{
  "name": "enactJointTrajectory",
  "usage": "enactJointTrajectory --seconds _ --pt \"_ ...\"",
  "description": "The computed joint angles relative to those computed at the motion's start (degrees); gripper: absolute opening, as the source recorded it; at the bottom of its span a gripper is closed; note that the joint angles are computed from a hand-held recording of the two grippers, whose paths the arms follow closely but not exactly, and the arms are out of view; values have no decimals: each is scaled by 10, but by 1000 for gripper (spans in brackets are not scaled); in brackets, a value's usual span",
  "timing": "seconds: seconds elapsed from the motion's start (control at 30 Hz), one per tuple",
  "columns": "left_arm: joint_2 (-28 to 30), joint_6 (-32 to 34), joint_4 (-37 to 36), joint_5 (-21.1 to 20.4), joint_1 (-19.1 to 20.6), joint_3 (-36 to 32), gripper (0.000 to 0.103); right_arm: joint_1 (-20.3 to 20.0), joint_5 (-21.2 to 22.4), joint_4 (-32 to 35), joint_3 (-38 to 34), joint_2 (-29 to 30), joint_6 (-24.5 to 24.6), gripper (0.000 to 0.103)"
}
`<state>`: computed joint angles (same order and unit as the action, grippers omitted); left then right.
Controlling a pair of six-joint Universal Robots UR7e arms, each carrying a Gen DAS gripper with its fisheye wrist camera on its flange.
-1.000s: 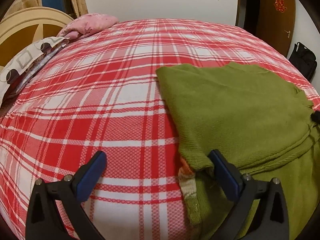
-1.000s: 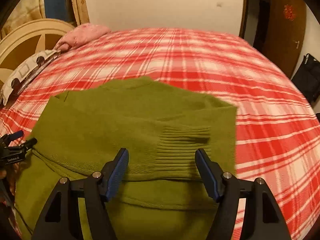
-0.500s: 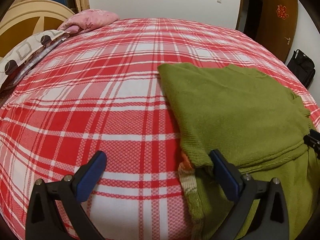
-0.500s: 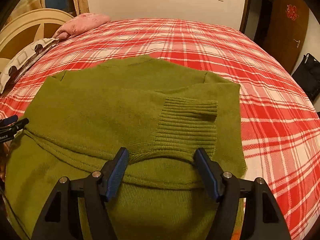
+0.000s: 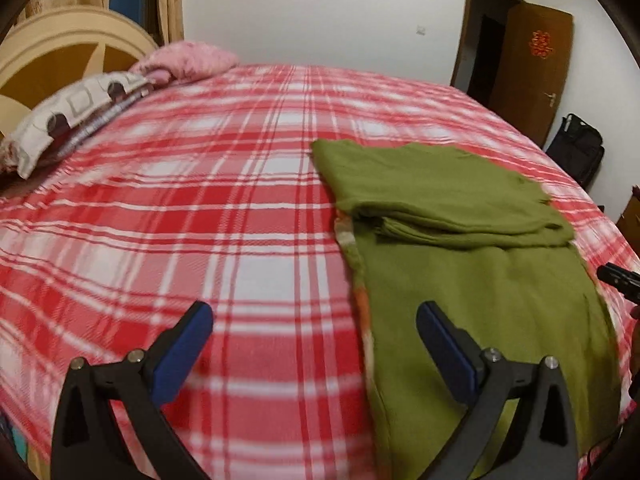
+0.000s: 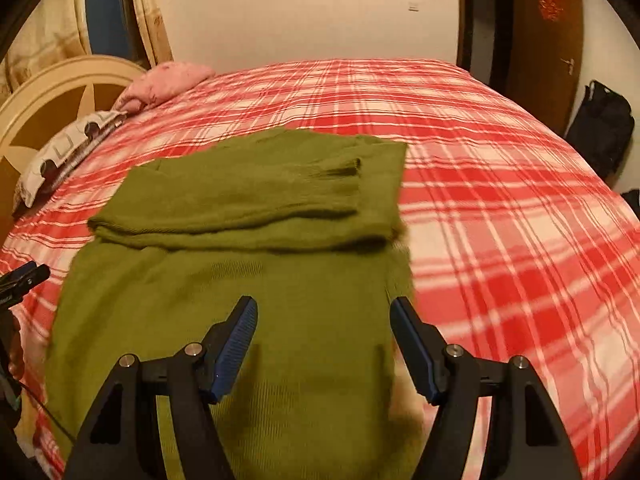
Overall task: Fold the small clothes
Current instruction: 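Open the right gripper and press the folded sleeve flat on the body, then reach the left gripper to the ribbed sweater hem and grasp it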
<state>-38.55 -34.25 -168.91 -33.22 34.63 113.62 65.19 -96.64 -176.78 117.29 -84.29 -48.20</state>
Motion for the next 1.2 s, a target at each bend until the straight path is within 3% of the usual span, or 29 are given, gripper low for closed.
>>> enactJointTrajectory --seconds 0.17,0.57,0.73,0.83,0.97,1.2 --pt "-25 -60 26 -3 -46 46 103 -44 36 19 62 -66 11 70" --pt "-42 -216 104 -115 -92 116 103 -125 86 24 154 -170 -4 69" --pt "-42 -220 77 -159 -96 131 100 -155 89 37 178 -196 -15 69" --pt "-35 -207 50 -200 -93 136 91 -179 103 47 187 -215 -18 69" --pt "-21 -197 23 -258 -78 136 88 -197 115 59 192 -230 -16 69" --pt "-19 -198 14 -271 -77 136 85 -219 134 89 203 -255 -35 69"
